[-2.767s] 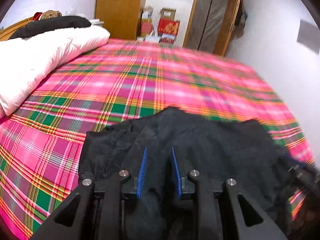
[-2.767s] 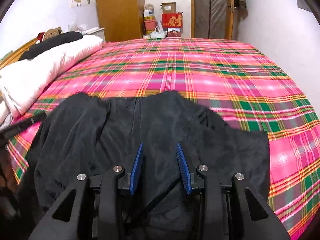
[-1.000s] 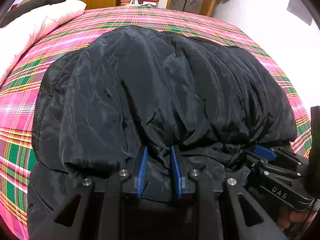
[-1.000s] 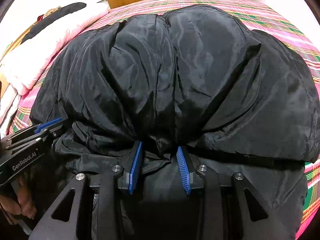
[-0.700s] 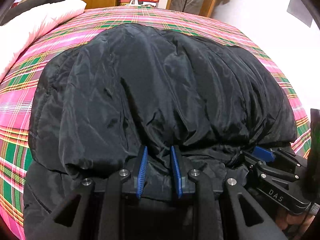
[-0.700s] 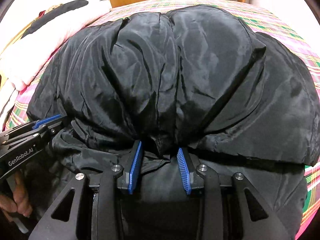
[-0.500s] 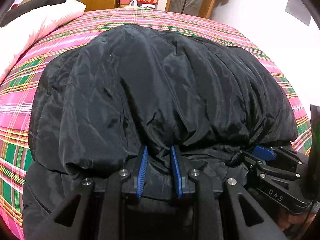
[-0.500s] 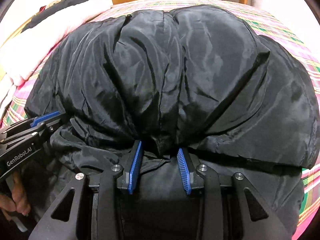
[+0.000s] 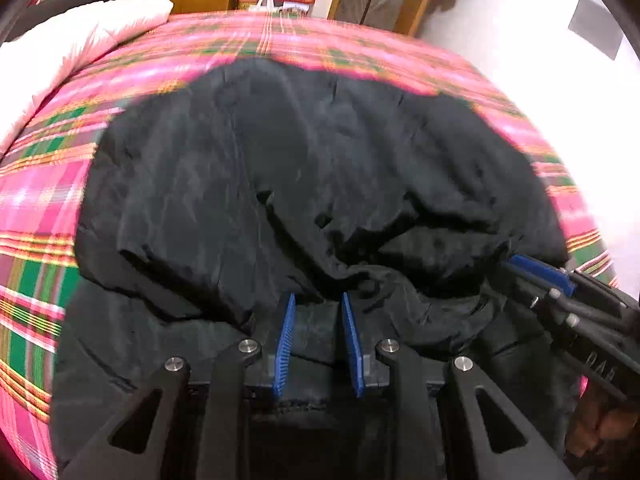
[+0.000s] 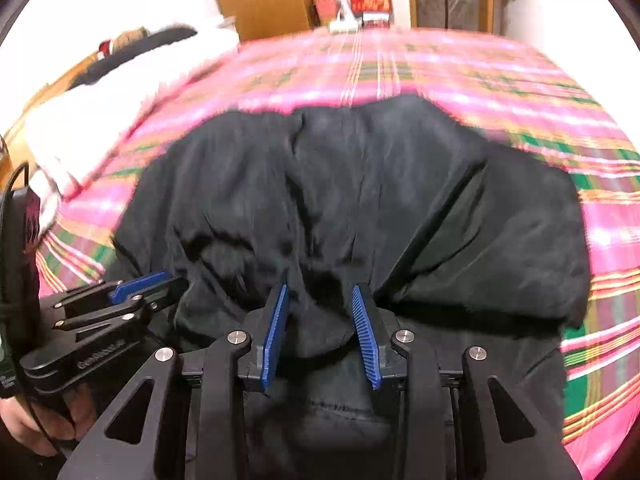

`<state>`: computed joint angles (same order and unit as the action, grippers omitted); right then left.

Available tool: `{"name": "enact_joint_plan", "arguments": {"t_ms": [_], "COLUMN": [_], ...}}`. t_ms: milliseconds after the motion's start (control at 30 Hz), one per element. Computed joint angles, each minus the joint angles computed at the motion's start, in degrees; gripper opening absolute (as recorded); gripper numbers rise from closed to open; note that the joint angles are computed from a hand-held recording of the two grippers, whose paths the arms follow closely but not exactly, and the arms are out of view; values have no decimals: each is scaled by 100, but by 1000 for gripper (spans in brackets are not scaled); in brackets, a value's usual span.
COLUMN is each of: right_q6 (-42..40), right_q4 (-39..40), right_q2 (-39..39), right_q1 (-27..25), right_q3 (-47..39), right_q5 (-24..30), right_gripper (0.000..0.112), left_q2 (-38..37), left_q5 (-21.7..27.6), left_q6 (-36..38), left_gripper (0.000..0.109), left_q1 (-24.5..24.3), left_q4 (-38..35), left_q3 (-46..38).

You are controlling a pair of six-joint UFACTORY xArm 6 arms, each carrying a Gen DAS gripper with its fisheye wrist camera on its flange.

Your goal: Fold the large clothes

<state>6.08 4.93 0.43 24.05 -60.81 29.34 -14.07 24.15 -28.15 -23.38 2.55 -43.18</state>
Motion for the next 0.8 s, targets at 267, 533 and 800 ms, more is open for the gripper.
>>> {"name": "enact_joint_plan", "arguments": {"t_ms": [267, 533, 800], "right_q6": [-108, -80, 53], "right_q4": [213, 201, 404], "right_q2": [191, -1132, -3040], "right_q1": [10, -76, -305], "right_q3": [176, 992, 2379], "right_q5": [-121, 22, 189], "right_gripper": [34, 34, 34], "left_q2": [2, -779, -2226], "left_q5": [-188, 359, 1422], "left_q6": [-183, -1144, -2521], "left_gripper": [26, 26, 26], "left_q1": [-18, -325, -1198], "left_q4": [287, 1114, 2083], "left_q3": [131, 366, 734]}}
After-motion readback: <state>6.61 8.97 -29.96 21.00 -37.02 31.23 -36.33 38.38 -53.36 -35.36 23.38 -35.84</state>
